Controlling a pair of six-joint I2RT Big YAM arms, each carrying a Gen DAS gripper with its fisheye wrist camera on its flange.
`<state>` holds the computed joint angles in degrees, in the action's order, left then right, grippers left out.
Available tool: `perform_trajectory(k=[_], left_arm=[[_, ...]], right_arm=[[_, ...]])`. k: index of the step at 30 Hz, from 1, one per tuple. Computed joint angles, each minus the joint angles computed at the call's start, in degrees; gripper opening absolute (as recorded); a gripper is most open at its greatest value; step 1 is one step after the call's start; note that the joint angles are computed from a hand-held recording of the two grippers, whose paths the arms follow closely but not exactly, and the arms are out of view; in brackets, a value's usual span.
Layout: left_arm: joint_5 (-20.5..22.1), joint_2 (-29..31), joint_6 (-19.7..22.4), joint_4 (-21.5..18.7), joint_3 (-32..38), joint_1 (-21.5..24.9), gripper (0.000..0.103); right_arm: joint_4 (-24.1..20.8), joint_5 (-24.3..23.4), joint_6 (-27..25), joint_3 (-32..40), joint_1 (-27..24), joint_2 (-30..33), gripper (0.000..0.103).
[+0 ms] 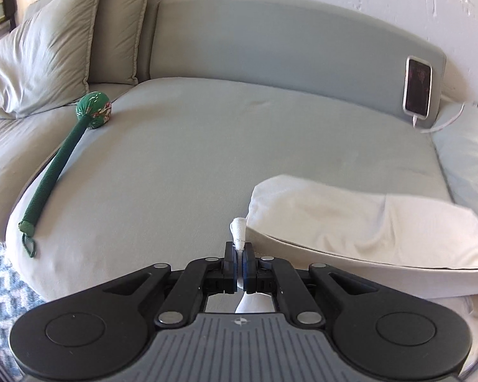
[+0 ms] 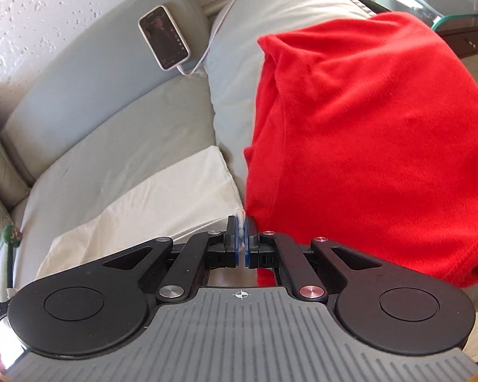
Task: Fold clothes
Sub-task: 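Lift the strip end with both grippers and fold it over the shirt, then open both grippers and move them to the new folded edge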
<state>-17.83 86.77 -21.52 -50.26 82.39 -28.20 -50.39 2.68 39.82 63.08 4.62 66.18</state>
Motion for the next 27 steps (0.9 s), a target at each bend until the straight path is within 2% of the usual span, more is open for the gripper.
perform_trajectory(k=[3, 8, 13, 15, 17, 20, 21, 22, 24, 25, 26, 27], left_arm=[[-2.1, 1.1, 1.4, -0.1, -1.0, -0.7, 0.003], [-2.6, 0.2, 0.9, 0.0, -3.3, -1.0, 0.003], [-1.6, -3.5, -1.6, 2.5, -7.2, -1.0, 0.003], [0.2, -5.4, -2.7, 4.1, -9.0, -0.8, 0.003], [1.6, -5.4, -1.0, 2.6, -8.8, -0.9, 0.004], [-1.3, -3.7, -0.9, -4.8, -6.1, -2.0, 0.021], [-3.7, -4.3, -2.7, -5.9, -6.2, -2.6, 0.032], [-5.9, -5.4, -5.3, -5.9, -6.7, -3.2, 0.041], [-10.3, -7.7, -10.7, -6.0, -7.7, -4.6, 0.045], [-10.7, -9.5, -12.4, -4.2, -8.9, -5.1, 0.045], [-10.1, -11.0, -13.5, -2.2, -9.9, -5.6, 0.046], [-8.6, -12.4, -14.4, -0.1, -10.9, -6.2, 0.045]], right_arm=[[-0.9, 0.2, -0.3, -1.5, 1.3, -0.5, 0.003], [-2.1, 3.9, -1.5, -3.3, 4.2, -2.1, 0.003], [-3.0, 6.1, 1.0, -4.3, 4.1, -3.6, 0.002], [-3.4, 7.8, 2.3, -4.7, 4.2, -4.4, 0.001], [-3.6, 6.4, 2.2, -5.1, 3.7, -5.1, 0.001], [-3.5, 2.2, 1.0, -4.8, 4.0, -5.4, 0.007], [-3.0, 0.1, 1.1, -4.8, 4.1, -5.6, 0.007], [-2.1, -2.1, 1.5, -4.9, 4.4, -5.9, 0.009], [0.4, -5.9, 3.5, -5.3, 5.4, -6.4, 0.023], [2.0, -7.9, 4.9, -5.8, 5.9, -6.8, 0.041], [4.3, -9.9, 7.0, -6.9, 6.3, -7.3, 0.050], [6.1, -11.0, 9.4, -7.9, 6.6, -7.8, 0.049]])
